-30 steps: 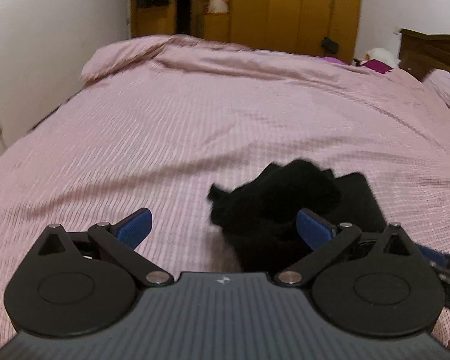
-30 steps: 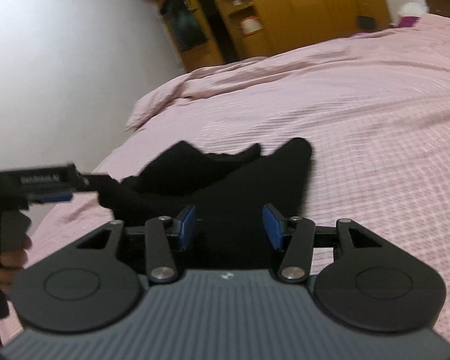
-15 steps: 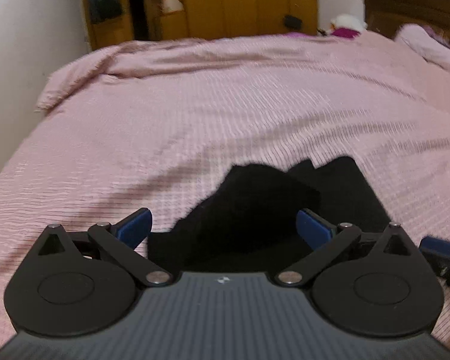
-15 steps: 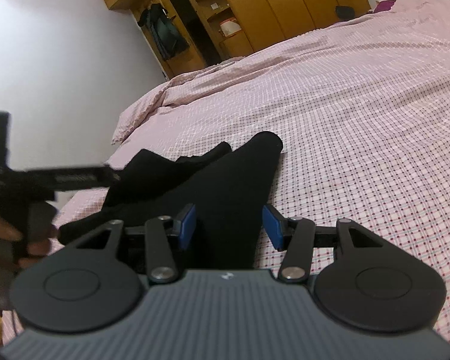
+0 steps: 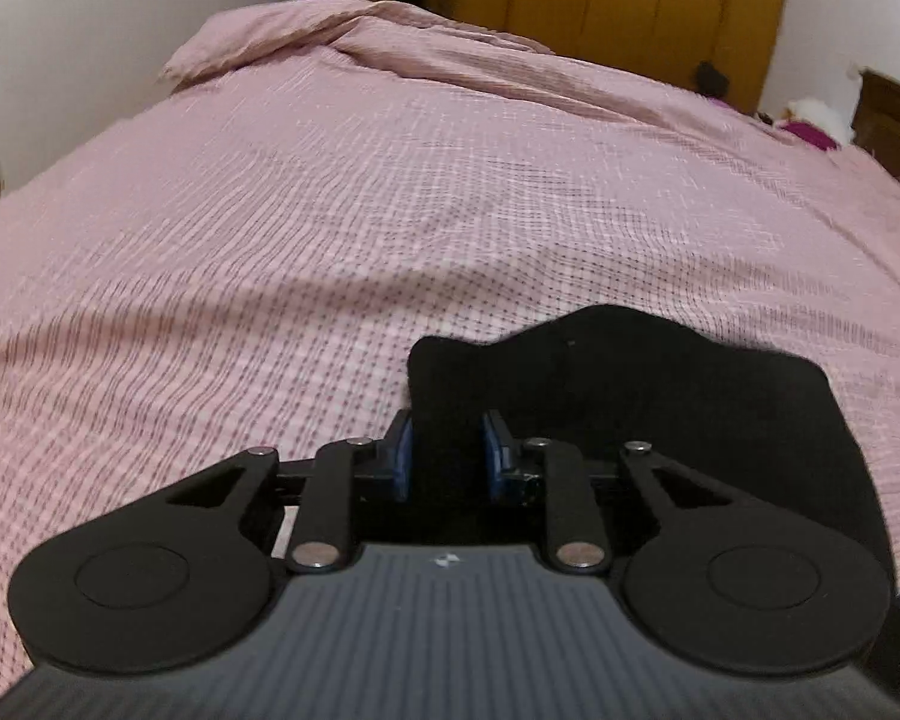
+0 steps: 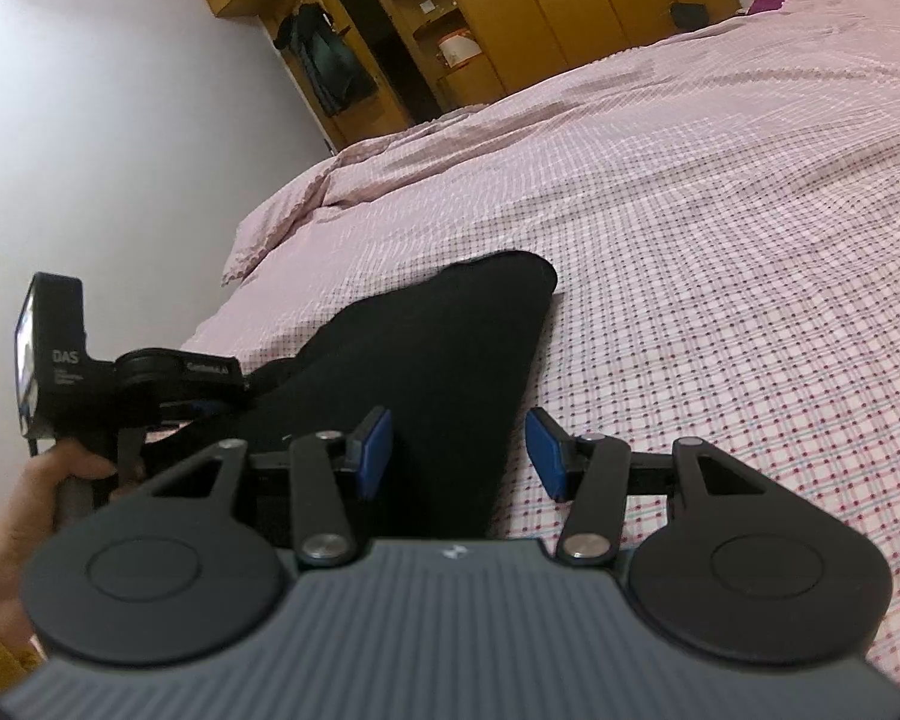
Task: Fold small clothes
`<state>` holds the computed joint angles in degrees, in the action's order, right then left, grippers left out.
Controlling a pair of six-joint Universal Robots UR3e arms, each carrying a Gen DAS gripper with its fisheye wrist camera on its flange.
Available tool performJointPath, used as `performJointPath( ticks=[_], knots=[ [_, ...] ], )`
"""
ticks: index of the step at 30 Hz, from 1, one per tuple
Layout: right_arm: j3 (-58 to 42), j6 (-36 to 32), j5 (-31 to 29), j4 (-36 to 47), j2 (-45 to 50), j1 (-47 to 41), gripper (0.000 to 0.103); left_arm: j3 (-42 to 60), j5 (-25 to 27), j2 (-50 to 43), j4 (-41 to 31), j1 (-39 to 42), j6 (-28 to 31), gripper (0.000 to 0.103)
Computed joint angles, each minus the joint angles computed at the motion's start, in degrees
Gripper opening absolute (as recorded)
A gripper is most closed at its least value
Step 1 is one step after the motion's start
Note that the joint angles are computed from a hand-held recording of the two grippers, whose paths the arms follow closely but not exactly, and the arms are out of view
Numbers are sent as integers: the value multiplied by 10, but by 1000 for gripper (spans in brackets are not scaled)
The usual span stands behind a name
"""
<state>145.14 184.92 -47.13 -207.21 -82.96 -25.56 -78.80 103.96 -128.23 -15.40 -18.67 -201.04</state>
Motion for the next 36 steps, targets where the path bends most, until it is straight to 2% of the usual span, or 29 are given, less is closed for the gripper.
performJointPath(
  ticks=[3,8,9,14,16,17,20,22,25,26,27,28,29,31,34,36],
  knots=[
    [-1,-2,-11,7,-9,7,52,-63,-33,53,22,12,-4,29],
    [8,-18,6,43,-61,3,53,-170,-80,144,41,19,4,53],
    [8,-25,7,52,-69,7,53,-187,-81,157,44,16,6,55],
    [2,-55,-29,101,-87,46,52,-257,-37,208,26,-6,23,65],
    [19,-66,-41,83,-84,55,52,-278,11,213,15,-23,28,67],
    [30,-76,-47,69,-83,58,52,-293,19,215,13,-25,31,68],
    [58,-100,-45,54,-86,51,53,-335,7,228,42,-17,26,68],
    [60,-103,-34,93,-103,38,58,-338,6,237,39,-17,22,68],
    [68,-99,9,156,-138,3,58,-348,-26,261,39,-4,13,69],
    [71,-106,25,175,-156,-11,59,-360,-47,273,52,6,10,72],
    [73,-106,38,182,-168,-23,59,-366,-67,280,62,14,4,76],
    [75,-103,46,183,-177,-31,61,-374,-87,287,75,25,-1,85],
    [75,-94,58,176,-179,-41,68,-382,-106,290,89,33,-6,92],
    [70,-76,73,155,-168,-50,77,-370,-116,283,89,34,-15,92],
    [26,-50,45,148,-131,-22,77,-329,-109,252,59,25,-23,92],
    [-1,-46,38,148,-97,-6,77,-323,-135,236,61,35,-31,93]
  ],
)
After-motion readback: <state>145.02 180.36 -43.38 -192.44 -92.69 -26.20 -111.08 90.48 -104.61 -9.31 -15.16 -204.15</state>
